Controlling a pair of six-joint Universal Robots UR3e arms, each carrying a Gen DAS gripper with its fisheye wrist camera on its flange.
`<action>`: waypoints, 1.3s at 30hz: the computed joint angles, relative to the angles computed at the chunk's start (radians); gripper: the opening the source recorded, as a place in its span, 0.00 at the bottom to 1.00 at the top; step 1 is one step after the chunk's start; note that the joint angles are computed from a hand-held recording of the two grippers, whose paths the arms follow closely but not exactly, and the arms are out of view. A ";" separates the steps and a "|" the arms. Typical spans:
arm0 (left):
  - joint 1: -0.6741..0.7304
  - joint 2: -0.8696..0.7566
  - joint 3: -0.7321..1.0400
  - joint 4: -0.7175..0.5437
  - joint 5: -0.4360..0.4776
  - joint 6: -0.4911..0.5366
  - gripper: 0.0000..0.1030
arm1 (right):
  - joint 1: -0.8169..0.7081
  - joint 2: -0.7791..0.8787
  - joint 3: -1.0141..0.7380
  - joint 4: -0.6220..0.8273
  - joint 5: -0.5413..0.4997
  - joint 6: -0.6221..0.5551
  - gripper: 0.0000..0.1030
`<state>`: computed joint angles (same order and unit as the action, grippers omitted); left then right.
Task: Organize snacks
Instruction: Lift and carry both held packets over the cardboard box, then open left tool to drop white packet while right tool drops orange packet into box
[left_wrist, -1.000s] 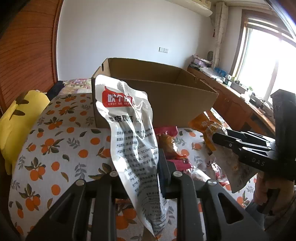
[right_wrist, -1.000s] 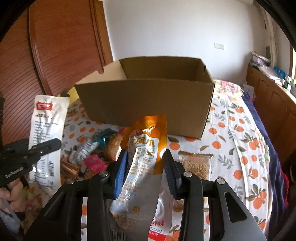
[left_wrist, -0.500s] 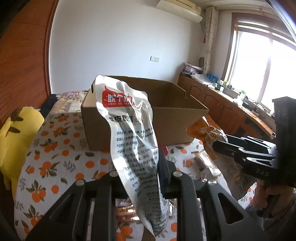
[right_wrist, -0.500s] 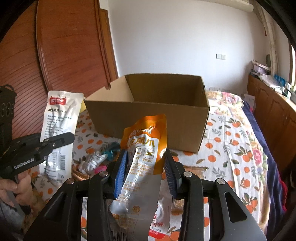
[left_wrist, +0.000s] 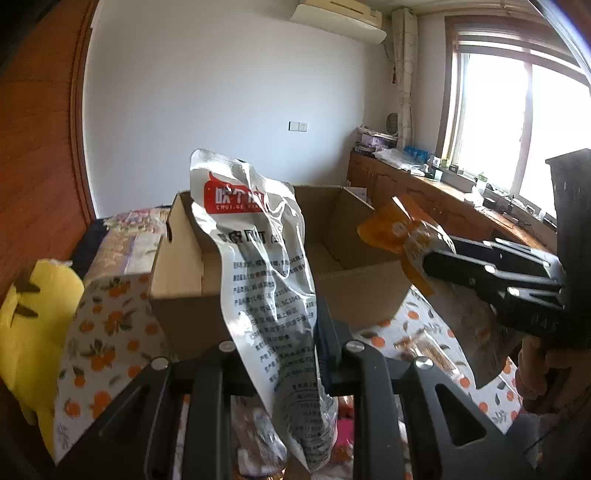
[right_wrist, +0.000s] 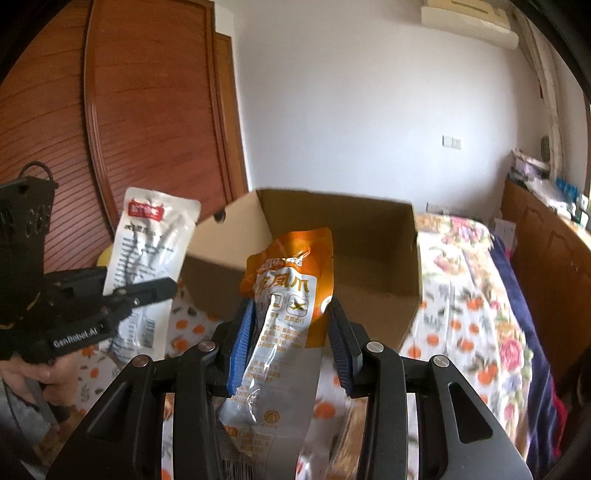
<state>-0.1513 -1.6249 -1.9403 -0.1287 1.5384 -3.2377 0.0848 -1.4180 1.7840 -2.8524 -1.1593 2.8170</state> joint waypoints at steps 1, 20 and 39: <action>0.006 -0.008 0.015 -0.005 -0.006 0.005 0.20 | 0.003 0.022 -0.032 0.002 0.002 0.000 0.38; 0.158 -0.212 0.363 -0.116 -0.170 0.104 0.20 | 0.042 0.467 -0.644 0.082 0.032 0.034 0.38; 0.192 -0.447 0.580 -0.168 -0.193 0.059 0.21 | 0.104 0.707 -0.994 0.258 -0.123 0.058 0.39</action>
<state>0.0411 -2.0720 -1.3599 -0.2967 1.3449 -3.1785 0.1890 -0.7108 0.7900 -2.5947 -1.2828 2.8749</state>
